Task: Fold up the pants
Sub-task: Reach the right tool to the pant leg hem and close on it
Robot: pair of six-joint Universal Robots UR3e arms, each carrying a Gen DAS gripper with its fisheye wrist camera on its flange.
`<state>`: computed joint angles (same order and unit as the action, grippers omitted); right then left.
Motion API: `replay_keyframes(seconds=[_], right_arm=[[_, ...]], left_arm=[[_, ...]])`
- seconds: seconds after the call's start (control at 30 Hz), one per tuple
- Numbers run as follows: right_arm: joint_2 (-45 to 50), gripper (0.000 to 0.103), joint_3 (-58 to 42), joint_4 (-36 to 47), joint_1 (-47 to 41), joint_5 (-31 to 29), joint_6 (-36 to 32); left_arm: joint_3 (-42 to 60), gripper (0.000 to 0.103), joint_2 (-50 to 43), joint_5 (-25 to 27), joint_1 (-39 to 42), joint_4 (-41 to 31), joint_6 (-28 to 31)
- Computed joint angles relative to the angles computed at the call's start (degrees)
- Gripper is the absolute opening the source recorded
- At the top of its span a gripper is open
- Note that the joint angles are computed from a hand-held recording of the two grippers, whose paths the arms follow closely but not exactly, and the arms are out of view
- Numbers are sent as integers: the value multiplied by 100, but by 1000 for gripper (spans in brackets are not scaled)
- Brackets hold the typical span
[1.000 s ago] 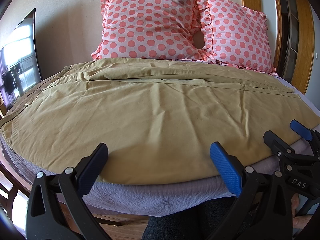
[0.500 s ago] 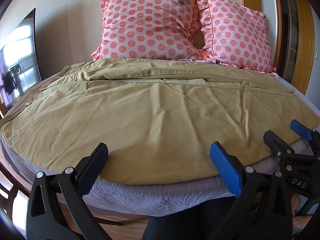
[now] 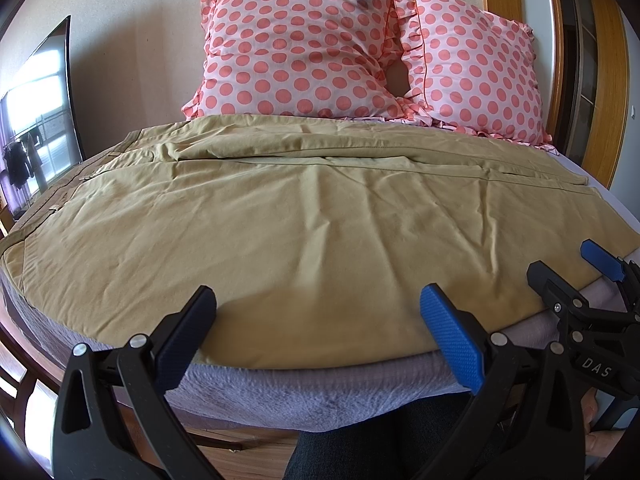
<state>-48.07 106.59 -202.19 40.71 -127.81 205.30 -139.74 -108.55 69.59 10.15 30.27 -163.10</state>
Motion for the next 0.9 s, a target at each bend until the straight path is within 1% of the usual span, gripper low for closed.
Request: replay_keyframes(seconds=[0.03,0.1,0.13,0.17,0.2,0.23,0.3,0.33,0.4,0.43,0.47,0.5,0.53,0.57,0.6,0.63,0.67,0.7,0.73,0.77,0.8,0.9], right_arm=[[-142,102,117,68,-57,164,-12],[-154,102,37,226,-74,181,-19],[-204,102,123,159,-103,237,21],[-213,102,168,69,-186,397,-156],[-269,102,182,138,-195,410,-96],[-363,102,273,132,-275,551,-246],[-701,102,377,369,-516,749,-259],[-868,102,455,357,-659,828,-240],[-1412,102,650,503,-1136,1065,-344],[-1636,102,652,657,-1429,1159,-274],[-1855,102,587,925,-1797,1340,-289],[-2018,102,359,1400,-2150,1488,-223],[-2010,102,96,1658,-2477,1576,-102],[-1951,102,-306,2140,-2701,1484,75],[-1843,102,-890,2898,-2971,1452,215],[-1599,102,-1490,3453,-3171,1292,334],[-1370,97,-2090,4019,-3425,1401,371],[-1079,91,-2690,4482,-3606,1401,418],[-751,87,-3290,4906,-3738,1319,481],[-388,80,-3890,5252,-3903,1350,620],[-43,75,-4490,5635,-4092,1396,509],[973,67,-6290,6887,-4520,1749,774]], left_arm=[[0,101,0,0,0,0,0],[0,101,0,0,0,0,0],[2,101,3,5,-3,-10,1],[-1,101,13,5,-1,-28,6],[-12,101,42,-11,13,-66,28],[-32,101,100,-45,43,-142,66],[-49,101,403,-110,108,-551,135],[-73,101,575,-197,203,-783,192],[-5,101,589,-316,352,-883,210],[-11,101,641,-388,437,-905,202],[-15,101,712,-476,527,-924,179],[19,101,754,-556,589,-940,132],[177,101,724,-578,567,-1003,49],[261,101,769,-624,597,-1105,20],[355,101,820,-611,601,-1278,21],[529,101,846,-568,563,-1534,16],[674,101,872,-604,578,-1792,32],[796,101,873,-672,608,-2010,52],[893,101,885,-745,650,-2199,71],[1025,101,851,-760,654,-2338,64],[1143,101,802,-744,644,-2424,70],[1357,101,622,-698,634,-2347,30]])
